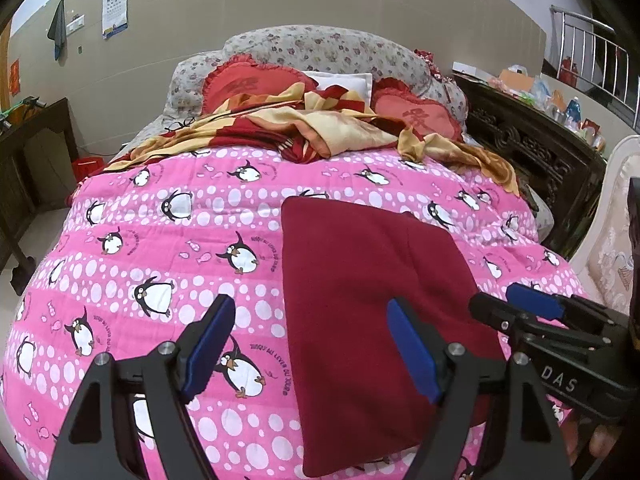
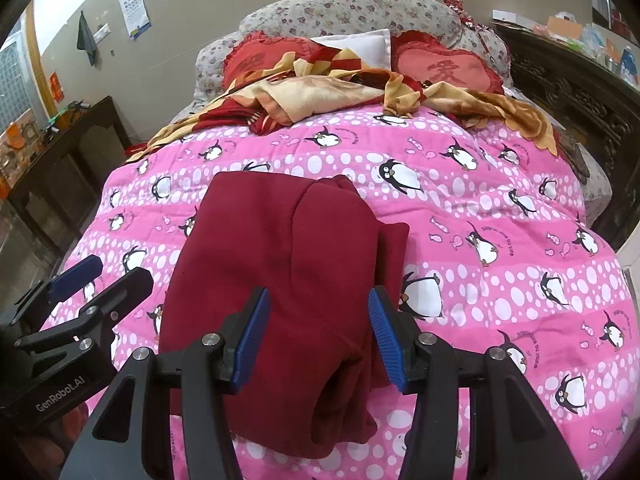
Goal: Fold small clothes
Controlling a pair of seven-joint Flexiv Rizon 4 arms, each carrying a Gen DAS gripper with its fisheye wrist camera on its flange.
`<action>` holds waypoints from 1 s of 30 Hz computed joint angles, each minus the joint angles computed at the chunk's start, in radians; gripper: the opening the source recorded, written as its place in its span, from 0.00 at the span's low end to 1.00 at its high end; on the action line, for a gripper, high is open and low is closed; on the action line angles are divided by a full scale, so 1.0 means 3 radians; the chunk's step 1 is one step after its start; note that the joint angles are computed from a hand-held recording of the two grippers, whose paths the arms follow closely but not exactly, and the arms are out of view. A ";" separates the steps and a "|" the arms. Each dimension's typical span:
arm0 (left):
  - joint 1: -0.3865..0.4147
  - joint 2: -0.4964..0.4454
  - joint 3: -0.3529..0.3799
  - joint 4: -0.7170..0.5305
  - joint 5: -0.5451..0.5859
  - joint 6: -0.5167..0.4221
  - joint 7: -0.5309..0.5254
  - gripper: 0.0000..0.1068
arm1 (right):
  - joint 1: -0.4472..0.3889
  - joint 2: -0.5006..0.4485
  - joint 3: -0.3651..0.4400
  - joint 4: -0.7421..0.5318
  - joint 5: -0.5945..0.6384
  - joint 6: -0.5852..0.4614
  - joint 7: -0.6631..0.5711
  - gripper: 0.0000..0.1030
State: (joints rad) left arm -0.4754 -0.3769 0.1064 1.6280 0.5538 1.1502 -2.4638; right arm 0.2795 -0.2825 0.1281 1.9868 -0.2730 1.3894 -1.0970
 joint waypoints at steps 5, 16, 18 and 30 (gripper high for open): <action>0.0013 -0.0020 -0.0015 -0.0016 -0.0023 -0.0010 0.0033 0.77 | -0.0003 -0.0010 0.0004 -0.0013 0.0016 -0.0005 -0.0017 0.62; 0.0006 -0.0072 0.0002 -0.0066 -0.0077 -0.0026 0.0109 0.77 | -0.0019 -0.0065 0.0029 -0.0081 0.0083 -0.0043 -0.0108 0.62; 0.0005 -0.0068 0.0004 -0.0061 -0.0081 -0.0020 0.0111 0.77 | -0.0011 -0.0066 0.0020 -0.0081 0.0077 -0.0038 -0.0102 0.62; -0.0004 -0.0088 0.0020 -0.0075 -0.0093 -0.0023 0.0133 0.77 | -0.0024 -0.0131 0.0052 -0.0153 0.0134 -0.0079 -0.0165 0.62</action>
